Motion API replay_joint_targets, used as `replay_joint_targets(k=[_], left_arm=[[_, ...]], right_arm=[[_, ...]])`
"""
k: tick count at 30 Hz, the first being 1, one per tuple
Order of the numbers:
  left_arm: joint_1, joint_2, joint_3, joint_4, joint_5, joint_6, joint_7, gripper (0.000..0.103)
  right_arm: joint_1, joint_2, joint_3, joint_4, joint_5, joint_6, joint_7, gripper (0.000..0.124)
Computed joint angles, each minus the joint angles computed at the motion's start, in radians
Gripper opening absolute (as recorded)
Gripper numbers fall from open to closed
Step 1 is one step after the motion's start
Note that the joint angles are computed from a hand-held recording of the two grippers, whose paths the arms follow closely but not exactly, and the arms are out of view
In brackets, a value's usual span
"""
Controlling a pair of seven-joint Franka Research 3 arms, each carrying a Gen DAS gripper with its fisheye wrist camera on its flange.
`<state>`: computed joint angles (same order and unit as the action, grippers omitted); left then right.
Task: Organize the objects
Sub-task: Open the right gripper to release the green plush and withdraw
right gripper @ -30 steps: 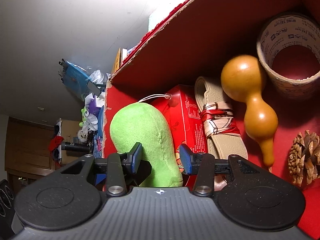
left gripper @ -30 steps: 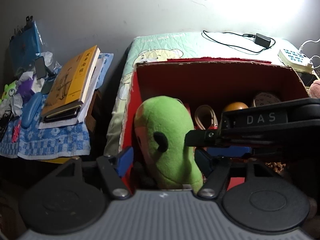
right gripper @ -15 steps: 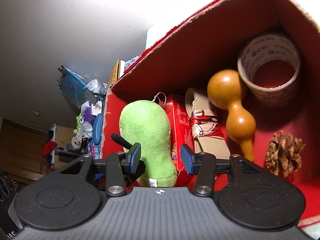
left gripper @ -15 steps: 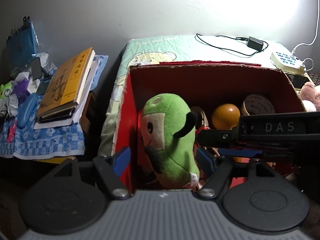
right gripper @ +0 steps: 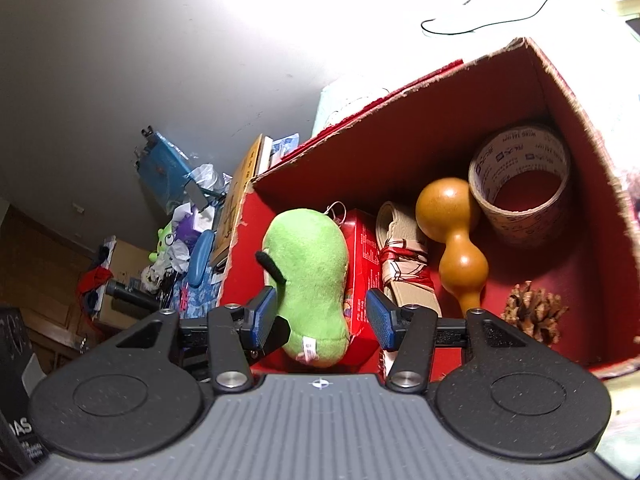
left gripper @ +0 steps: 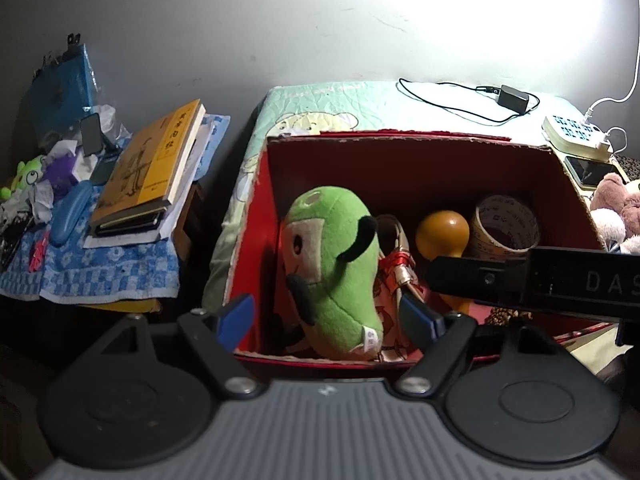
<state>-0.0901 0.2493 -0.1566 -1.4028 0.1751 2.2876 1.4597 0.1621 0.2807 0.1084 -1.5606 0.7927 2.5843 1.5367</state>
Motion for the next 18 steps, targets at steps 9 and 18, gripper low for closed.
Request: replay_joint_targets(k=[9,18], left_arm=[[-0.048,-0.060,-0.008,-0.053,0.077,0.003,-0.102,0.084],[-0.112,-0.072,-0.033,-0.041,0.133,-0.073,-0.195,0.087]], right_arm=[[-0.006,-0.123,-0.021,-0.117,0.007,0.026,-0.149,0.054],[-0.011,-0.235,-0.069,-0.237,0.021,0.031,-0.249,0.057]])
